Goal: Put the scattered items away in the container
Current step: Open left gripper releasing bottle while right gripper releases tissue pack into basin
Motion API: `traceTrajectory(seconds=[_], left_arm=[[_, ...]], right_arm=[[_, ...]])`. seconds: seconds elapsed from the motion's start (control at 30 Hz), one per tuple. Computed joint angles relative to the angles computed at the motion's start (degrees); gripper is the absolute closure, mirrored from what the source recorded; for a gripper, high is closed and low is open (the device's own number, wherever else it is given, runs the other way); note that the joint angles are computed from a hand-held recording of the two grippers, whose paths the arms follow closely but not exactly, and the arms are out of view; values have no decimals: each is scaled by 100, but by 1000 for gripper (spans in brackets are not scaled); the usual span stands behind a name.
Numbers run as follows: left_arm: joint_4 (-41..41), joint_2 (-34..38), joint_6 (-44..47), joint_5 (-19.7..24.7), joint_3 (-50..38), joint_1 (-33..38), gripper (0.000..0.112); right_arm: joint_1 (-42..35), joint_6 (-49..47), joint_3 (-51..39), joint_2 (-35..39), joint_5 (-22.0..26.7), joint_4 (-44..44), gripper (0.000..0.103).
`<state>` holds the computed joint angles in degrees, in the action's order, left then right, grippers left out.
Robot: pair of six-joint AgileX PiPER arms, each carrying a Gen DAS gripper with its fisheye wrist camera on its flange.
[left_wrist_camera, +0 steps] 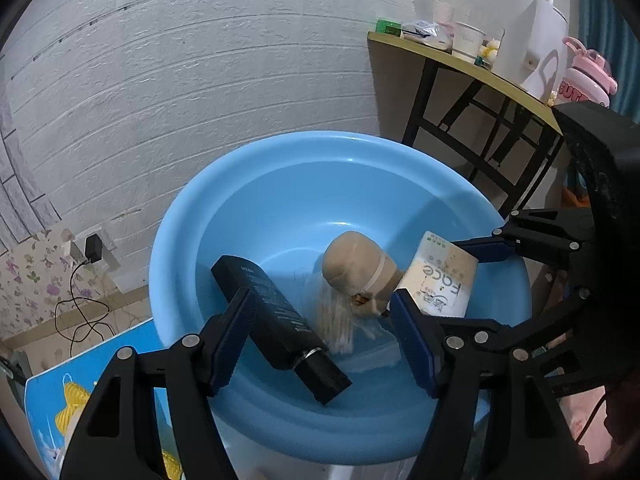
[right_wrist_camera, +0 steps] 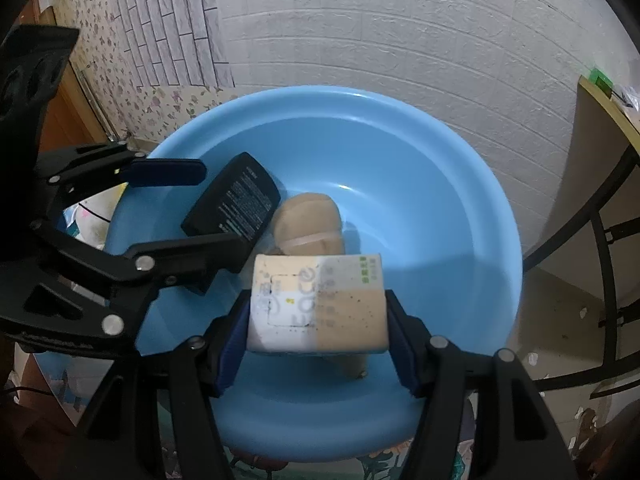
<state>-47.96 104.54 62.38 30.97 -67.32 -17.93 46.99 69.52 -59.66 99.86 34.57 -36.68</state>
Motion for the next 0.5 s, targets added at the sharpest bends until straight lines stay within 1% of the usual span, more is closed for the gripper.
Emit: traceTrajectory(seconds=[0.23, 0.33, 0.4, 0.47, 0.5], left_arm=[[-129, -257, 209, -34, 273, 127, 43], [-212, -390, 297, -13, 403, 240, 38], [-302, -480, 415, -7, 496, 311, 38], [-369, -607, 519, -21, 617, 368, 38], [-392, -650, 566, -25, 662, 398, 38]], right_arm=[[13, -67, -165, 114, 116, 59, 41], [-1, -203, -200, 97, 158, 185, 41], [15, -251, -228, 87, 164, 252, 40], [38, -212, -187, 31, 95, 266, 36], [39, -197, -183, 13, 95, 265, 32]])
